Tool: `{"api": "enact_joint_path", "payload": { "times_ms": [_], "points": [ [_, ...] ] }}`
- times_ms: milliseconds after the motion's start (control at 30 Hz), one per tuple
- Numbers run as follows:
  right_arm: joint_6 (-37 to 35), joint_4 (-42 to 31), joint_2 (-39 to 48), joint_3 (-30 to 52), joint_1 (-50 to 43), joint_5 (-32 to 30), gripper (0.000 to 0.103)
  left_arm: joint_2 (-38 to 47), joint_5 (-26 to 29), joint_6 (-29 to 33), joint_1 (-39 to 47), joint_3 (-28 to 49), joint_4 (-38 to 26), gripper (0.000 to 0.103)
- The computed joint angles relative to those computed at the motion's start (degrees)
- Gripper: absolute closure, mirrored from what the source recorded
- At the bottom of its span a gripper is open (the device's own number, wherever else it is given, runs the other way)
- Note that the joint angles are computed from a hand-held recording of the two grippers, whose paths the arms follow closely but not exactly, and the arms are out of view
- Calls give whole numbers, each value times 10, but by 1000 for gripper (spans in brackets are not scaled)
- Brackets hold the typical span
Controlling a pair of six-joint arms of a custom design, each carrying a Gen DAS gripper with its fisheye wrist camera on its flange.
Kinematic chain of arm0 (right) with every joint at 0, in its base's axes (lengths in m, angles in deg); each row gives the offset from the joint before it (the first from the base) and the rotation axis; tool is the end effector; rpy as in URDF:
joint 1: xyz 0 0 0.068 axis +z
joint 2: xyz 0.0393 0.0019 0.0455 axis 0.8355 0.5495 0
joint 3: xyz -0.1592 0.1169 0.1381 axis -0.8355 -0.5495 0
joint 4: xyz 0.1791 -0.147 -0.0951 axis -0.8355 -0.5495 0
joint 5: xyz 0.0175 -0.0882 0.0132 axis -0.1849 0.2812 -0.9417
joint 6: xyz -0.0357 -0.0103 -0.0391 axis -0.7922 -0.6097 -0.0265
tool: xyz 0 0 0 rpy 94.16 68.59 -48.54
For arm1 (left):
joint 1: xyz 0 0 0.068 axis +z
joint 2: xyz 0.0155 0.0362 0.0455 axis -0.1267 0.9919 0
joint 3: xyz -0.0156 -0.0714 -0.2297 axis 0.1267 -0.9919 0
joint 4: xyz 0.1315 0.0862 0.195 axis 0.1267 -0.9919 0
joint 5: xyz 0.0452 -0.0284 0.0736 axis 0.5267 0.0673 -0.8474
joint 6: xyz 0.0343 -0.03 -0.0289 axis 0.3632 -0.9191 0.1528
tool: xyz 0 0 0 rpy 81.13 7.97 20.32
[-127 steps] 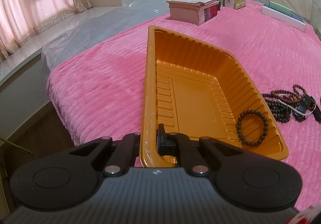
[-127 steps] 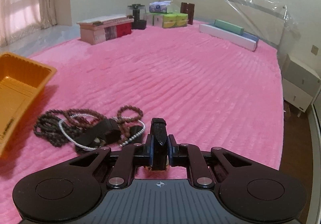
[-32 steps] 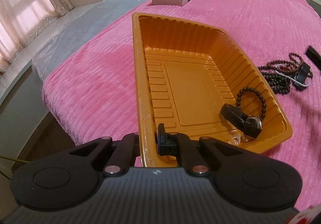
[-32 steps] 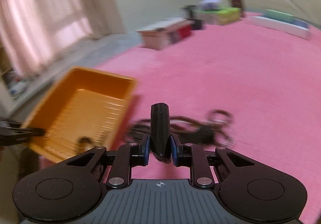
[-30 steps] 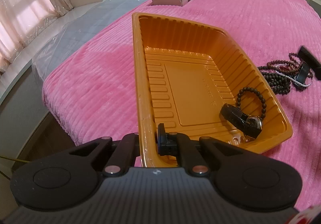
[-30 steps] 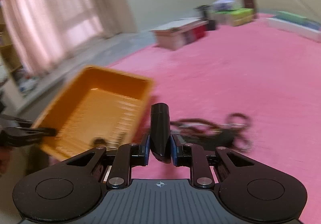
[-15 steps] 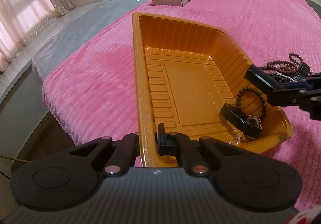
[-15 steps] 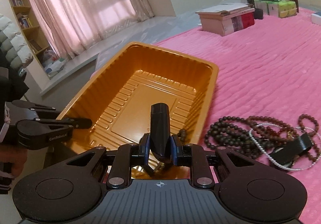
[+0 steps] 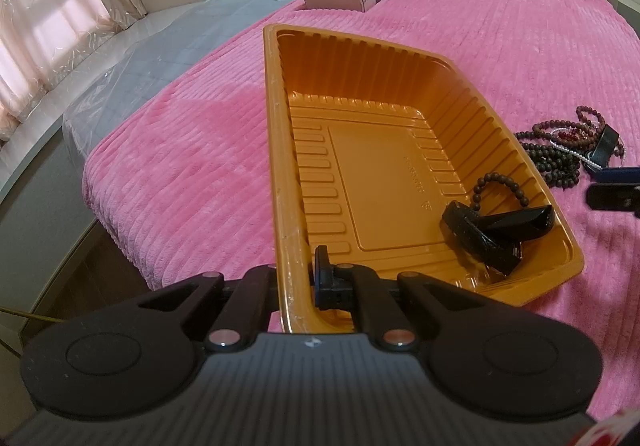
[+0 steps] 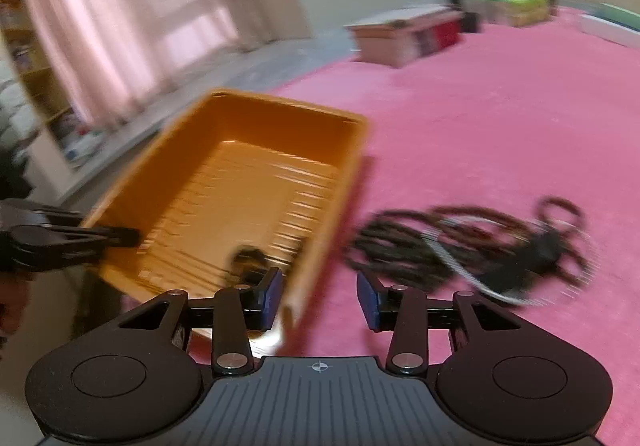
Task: Organize jewelry
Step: 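Grasp a second black watch with the right gripper and place it in the tray, then lift the pearl necklace with the right gripper and lay it in the tray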
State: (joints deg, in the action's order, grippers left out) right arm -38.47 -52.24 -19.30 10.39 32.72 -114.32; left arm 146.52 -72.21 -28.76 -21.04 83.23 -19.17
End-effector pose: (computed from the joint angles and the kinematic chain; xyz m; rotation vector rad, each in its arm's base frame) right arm 0.1137 -0.0316 0.1389 0.2607 2.2106 0.3764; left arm 0.2148 -0.0532 0.1955 0.7644 2.3282 0.0421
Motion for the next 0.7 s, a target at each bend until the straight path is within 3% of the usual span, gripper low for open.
{"api": "enact_joint_path", "payload": {
  "times_ms": [167,300,533,700],
  "points": [
    [-116,-44,25,-6,-193,-54,61,1,1,1,1,0,2,100],
    [-183,-5,116,5,-305,-77,61,1,0,0,0,-1,2,100],
    [-211,80,192,13,-359,-71,61,1,0,0,1,-1,2,100],
    [-195,195,309,29,-363,-59,61,-2,-2,0,1,-2,2,100]
  ]
}}
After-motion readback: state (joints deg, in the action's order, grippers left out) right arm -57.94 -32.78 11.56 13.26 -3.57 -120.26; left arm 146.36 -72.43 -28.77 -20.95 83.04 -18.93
